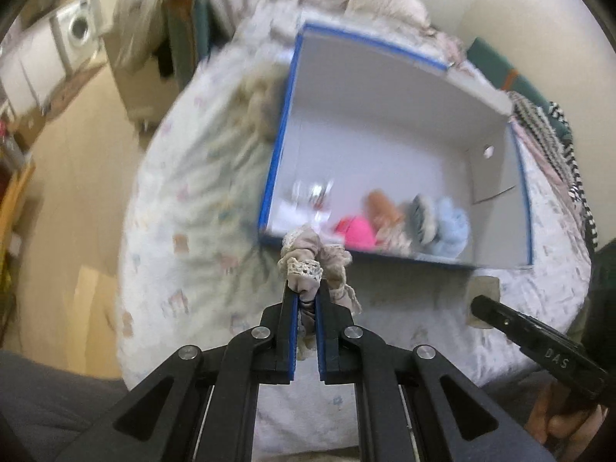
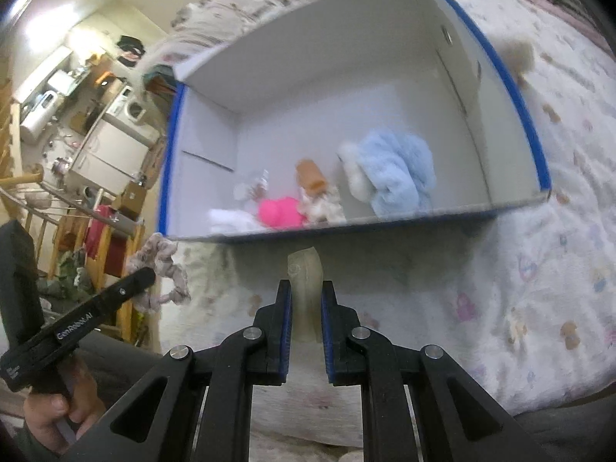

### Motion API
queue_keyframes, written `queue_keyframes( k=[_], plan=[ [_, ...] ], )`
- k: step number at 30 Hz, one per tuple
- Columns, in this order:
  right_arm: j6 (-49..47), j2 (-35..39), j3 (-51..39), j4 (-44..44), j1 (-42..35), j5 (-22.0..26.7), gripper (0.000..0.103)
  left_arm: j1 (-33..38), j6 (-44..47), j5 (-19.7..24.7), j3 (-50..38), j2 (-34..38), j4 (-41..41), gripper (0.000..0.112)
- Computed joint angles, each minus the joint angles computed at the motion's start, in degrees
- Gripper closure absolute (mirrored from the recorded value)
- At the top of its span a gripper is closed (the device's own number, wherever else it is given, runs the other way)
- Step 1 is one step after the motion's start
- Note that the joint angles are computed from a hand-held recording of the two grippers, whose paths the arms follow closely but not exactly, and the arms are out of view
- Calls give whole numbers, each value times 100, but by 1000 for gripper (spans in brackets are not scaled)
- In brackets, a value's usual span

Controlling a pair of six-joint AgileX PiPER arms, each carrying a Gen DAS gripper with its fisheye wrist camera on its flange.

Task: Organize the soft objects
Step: 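Carry the brown scrunchie and translucent beige item over the box with both tools, then open both tools to drop the two items into the box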

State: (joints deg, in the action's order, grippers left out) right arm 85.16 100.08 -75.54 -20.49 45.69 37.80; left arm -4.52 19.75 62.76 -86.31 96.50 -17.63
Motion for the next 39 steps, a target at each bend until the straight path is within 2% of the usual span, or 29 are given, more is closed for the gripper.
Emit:
queue_keyframes(
  k=[4, 7, 13, 17, 20, 24, 26, 29, 31, 39],
  plan=[
    [160, -214, -119, -564, 3, -22, 88, -129, 160, -130, -347, -67, -52, 105],
    [-29, -176, -505, -708, -56, 161, 88, -240, 162, -248, -811, 51, -25, 105],
    [-704, -33, -1095, -591, -466, 456, 88, -473, -114, 58, -2247, 800, 50, 105],
    [-987, 104, -1084, -352, -866, 254, 88, -667, -207, 115, -2919, 1288, 89, 105],
    [-965, 246, -781, -217, -1023, -17, 88, -933, -275, -192, -2944, 1567, 401, 105],
    [-1411, 617, -719, 625, -1221, -191, 88, -1212, -81, -847, -2575, 1830, 643, 105],
    [-1707, 819, -984, 665, -1217, 63, 88, -1281, -61, -1071, -2408, 1931, 739, 105],
    [-2004, 1023, -1219, 728, -1253, 248, 88, -1357, -230, -936, -2552, 2203, 918, 105],
    [-2133, 1095, -1245, 872, -1341, 230, 88, -1381, -276, -761, -2732, 2386, 908, 105],
    [-2090, 1152, -1197, 1047, -1400, 73, 87, -1425, -500, -587, -2896, 2618, 1065, 104]
  ],
)
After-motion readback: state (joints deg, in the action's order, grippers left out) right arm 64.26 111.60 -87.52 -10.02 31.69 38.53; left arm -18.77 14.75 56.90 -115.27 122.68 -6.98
